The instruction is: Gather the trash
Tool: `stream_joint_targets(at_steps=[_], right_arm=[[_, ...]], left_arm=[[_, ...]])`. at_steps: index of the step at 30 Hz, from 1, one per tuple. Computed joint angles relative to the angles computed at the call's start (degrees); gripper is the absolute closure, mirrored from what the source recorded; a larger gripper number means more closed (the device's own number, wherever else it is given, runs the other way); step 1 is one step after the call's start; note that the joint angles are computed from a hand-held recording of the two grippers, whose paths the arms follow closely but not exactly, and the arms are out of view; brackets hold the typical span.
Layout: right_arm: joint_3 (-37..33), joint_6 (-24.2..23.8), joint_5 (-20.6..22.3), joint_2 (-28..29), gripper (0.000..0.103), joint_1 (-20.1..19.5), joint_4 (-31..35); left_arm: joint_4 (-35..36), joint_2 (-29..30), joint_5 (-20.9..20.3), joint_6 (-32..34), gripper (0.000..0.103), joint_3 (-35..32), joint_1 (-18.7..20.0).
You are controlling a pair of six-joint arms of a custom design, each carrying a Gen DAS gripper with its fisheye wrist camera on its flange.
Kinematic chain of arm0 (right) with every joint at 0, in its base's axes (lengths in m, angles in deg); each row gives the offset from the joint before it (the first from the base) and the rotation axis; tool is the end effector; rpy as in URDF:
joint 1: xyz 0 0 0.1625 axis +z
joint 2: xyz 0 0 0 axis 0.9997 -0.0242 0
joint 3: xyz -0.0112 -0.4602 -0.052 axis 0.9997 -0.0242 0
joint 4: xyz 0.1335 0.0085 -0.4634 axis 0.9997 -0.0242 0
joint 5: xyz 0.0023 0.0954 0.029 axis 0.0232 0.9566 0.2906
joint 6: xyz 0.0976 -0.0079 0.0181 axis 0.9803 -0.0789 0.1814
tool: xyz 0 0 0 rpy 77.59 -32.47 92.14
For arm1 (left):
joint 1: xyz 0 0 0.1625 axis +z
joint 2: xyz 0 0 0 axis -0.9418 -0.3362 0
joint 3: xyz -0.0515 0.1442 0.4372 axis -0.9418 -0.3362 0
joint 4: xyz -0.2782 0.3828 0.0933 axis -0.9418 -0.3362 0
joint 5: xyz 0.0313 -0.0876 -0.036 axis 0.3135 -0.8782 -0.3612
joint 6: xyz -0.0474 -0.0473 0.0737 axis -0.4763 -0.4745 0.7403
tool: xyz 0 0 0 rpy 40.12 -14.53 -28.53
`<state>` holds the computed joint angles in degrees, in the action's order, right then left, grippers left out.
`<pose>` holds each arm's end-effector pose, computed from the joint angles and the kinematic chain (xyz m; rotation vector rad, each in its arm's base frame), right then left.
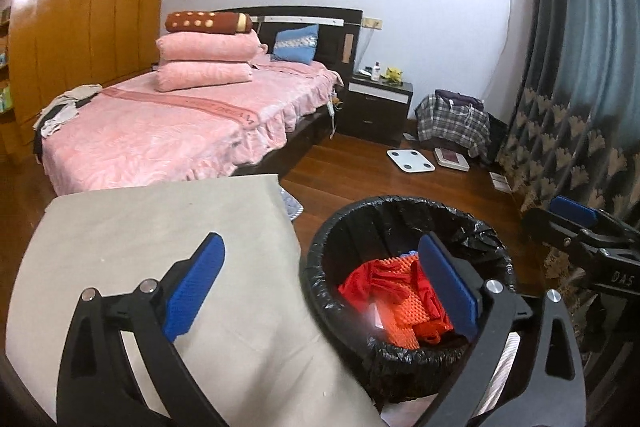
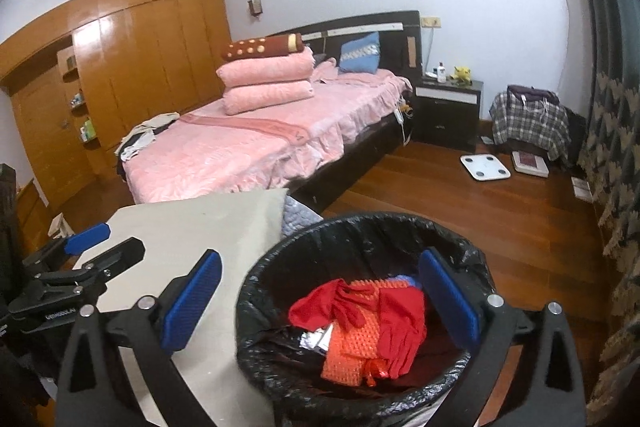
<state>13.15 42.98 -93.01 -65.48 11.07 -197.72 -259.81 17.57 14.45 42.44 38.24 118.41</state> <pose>0.2312 -0.7063 0.2891 0.7271 -2.3925 1.1703 -0.3267 -0.6802 0.2374 0.5087 2.2121 -1.2089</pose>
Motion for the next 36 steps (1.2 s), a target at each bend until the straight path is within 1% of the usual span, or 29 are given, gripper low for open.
stream_joint_targets(at_steps=[3,13,21,24,36], right_arm=[[1.06,-1.03,0.2,-0.65,0.006,0.85,-1.21],[4.19,-3.03,1.79,-2.83,0.006,2.44,-3.9],[5.75,-4.0,2.72,-3.78,0.006,3.55,-5.11],[6.24,-4.15,2.85,-4.11,0.006,3.77,-5.51],[7.24,-3.87,2.59,-4.59,0.006,3.97,-6.55]], left_arm=[[-1.65,-1.13,1.5,0.85,0.008,1.25,-1.19],[-5.05,-4.04,4.3,1.66,0.008,4.9,-4.28],[-6.74,-4.9,7.12,2.38,0.008,6.48,-6.03],[-6.62,-5.15,7.53,1.86,0.007,6.97,-6.47],[-8.33,-4.99,8.19,3.58,0.007,7.22,-7.25]])
